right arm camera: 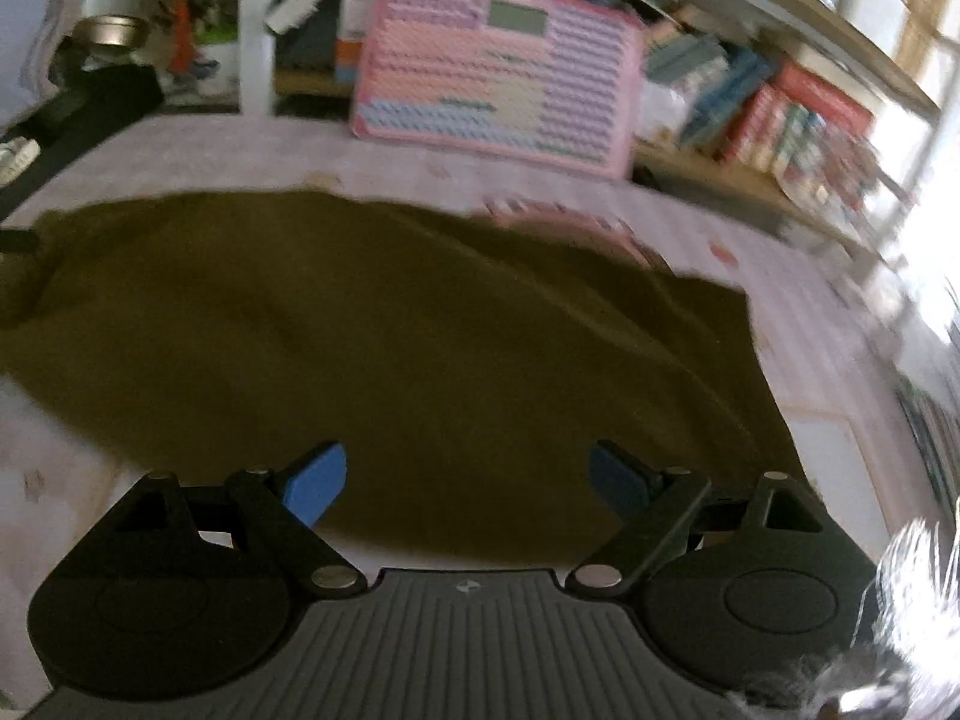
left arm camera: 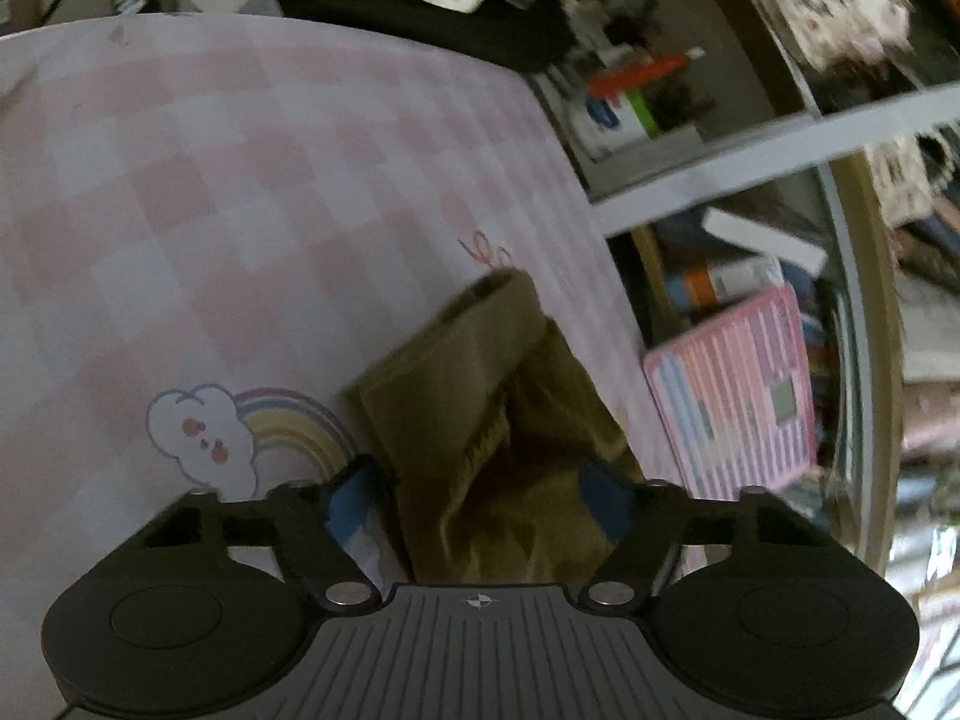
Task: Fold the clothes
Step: 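Grasp the sleeve cuff with the left gripper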
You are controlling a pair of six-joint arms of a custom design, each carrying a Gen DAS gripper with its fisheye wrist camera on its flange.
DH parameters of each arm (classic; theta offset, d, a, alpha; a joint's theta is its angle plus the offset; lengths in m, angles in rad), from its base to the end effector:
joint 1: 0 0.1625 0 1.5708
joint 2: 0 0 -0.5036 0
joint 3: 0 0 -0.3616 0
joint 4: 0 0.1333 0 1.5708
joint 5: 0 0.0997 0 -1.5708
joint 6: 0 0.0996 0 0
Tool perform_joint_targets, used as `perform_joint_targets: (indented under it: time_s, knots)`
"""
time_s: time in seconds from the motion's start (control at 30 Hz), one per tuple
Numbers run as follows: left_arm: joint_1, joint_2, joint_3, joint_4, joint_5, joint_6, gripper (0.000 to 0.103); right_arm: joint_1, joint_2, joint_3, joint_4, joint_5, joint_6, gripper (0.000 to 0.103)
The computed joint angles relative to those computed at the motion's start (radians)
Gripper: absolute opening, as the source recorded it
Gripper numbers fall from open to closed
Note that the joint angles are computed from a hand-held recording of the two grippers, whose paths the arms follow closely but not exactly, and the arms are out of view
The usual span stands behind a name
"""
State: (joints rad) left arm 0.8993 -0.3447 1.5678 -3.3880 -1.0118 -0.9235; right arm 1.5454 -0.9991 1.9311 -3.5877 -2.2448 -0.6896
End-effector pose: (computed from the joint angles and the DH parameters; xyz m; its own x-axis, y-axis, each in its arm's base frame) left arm -0.3066 -0.6850 -0.0215 -0.9229 -0.3396 0.1815 -0.3659 0.6266 -0.6881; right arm 0.0558 -0.6051 0.3475 -0.5993 0.1439 0.7875 -0.4789 0.7238 -0.4968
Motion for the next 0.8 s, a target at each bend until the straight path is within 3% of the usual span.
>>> perform_joint_targets:
  time_s: [0.03,0.07,0.1,0.37,0.53,0.67,0.8]
  knots:
    - [-0.003,-0.001,-0.008,0.032,0.02,-0.01,0.048,0.001,0.01,-0.027,0.013,0.013,-0.007,0.088]
    - [-0.005,-0.002,-0.014,0.061,0.038,-0.02,0.031,0.001,0.021,-0.055,0.029,0.025,-0.013,0.088]
    - [-0.006,-0.002,-0.013,0.068,0.046,-0.024,0.027,-0.001,0.031,-0.088,0.053,0.041,-0.014,0.088]
    - [-0.005,0.001,0.017,0.007,0.043,-0.016,0.031,-0.009,0.149,-0.348,0.222,0.143,-0.004,0.088]
    - [-0.004,0.009,0.023,-0.039,0.045,-0.045,0.034,-0.009,0.218,-0.416,0.276,0.106,-0.033,0.088]
    - [-0.006,0.018,0.021,-0.068,0.051,-0.046,0.039,-0.017,0.233,-0.387,0.184,0.117,-0.089,0.088]
    - [-0.005,0.025,0.019,-0.094,0.047,-0.047,0.045,-0.013,0.183,-0.283,0.146,0.136,-0.136,0.088]
